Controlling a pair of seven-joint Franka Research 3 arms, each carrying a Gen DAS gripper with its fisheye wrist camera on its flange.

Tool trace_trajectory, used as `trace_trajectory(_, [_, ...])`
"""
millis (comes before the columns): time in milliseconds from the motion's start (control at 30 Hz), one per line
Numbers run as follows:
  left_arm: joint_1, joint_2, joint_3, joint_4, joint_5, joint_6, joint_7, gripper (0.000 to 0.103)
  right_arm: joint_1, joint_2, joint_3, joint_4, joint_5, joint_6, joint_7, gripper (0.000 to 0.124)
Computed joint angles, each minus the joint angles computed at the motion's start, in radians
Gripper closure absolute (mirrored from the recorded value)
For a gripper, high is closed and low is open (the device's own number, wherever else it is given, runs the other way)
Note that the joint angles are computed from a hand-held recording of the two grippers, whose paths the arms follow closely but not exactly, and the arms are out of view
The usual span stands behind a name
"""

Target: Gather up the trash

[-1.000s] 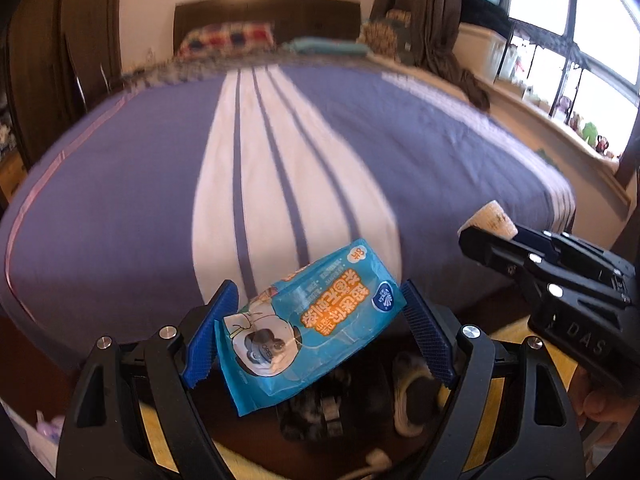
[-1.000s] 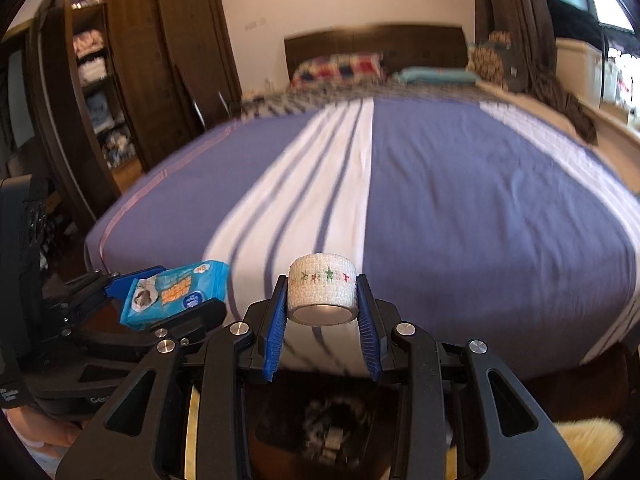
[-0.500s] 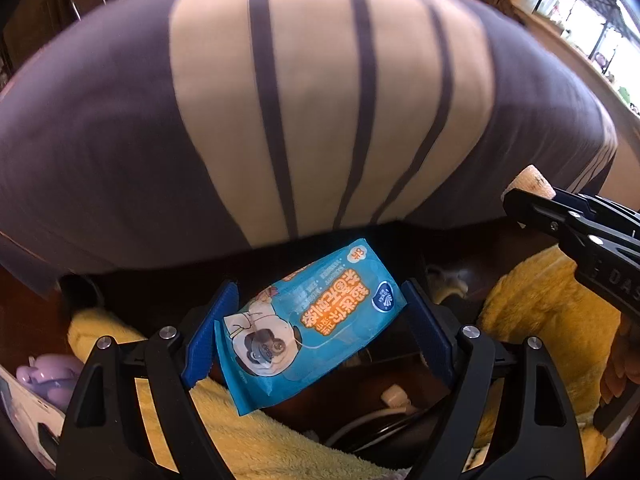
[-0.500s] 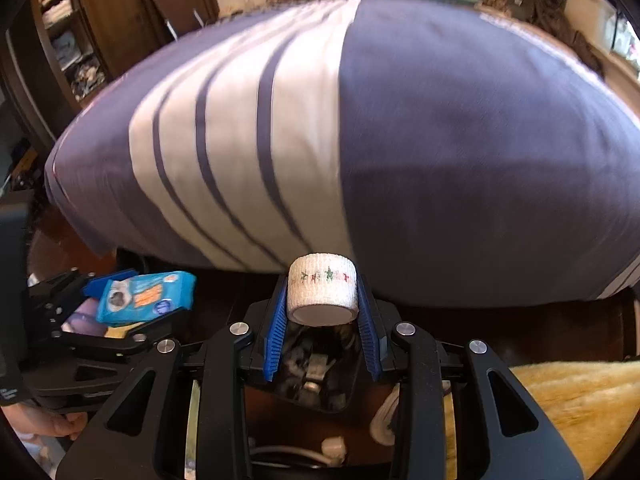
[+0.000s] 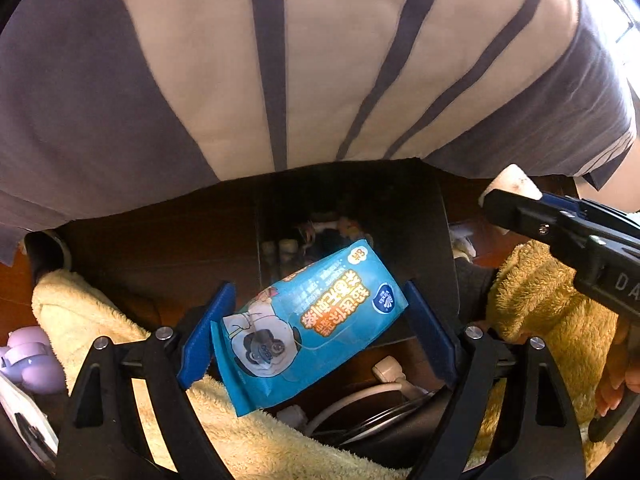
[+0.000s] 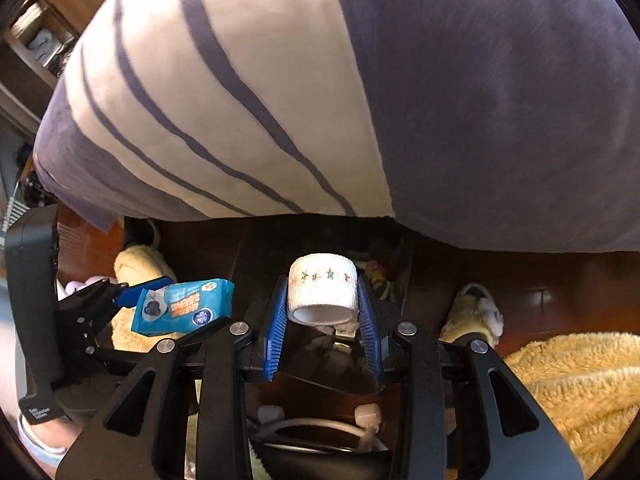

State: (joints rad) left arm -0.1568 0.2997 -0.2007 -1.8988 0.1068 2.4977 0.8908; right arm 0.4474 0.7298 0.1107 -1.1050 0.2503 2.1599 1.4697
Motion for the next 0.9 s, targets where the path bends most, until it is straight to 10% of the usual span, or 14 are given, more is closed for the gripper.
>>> trace_trajectory(333, [-0.001,0.006,0.000,0.007,-0.008,0.009,-0.003,0.008,-0.005,0.076,-0.006,0.120,0.003,-0.042,0.023,0.066])
trace_trajectory(900, [-0.037,-0.156,0.034,-0.051,0.213,0.030,-0.195,0.008,-0.017,-0.116,-0.018,-0.110,-0.011,0.190,0.016,0.024])
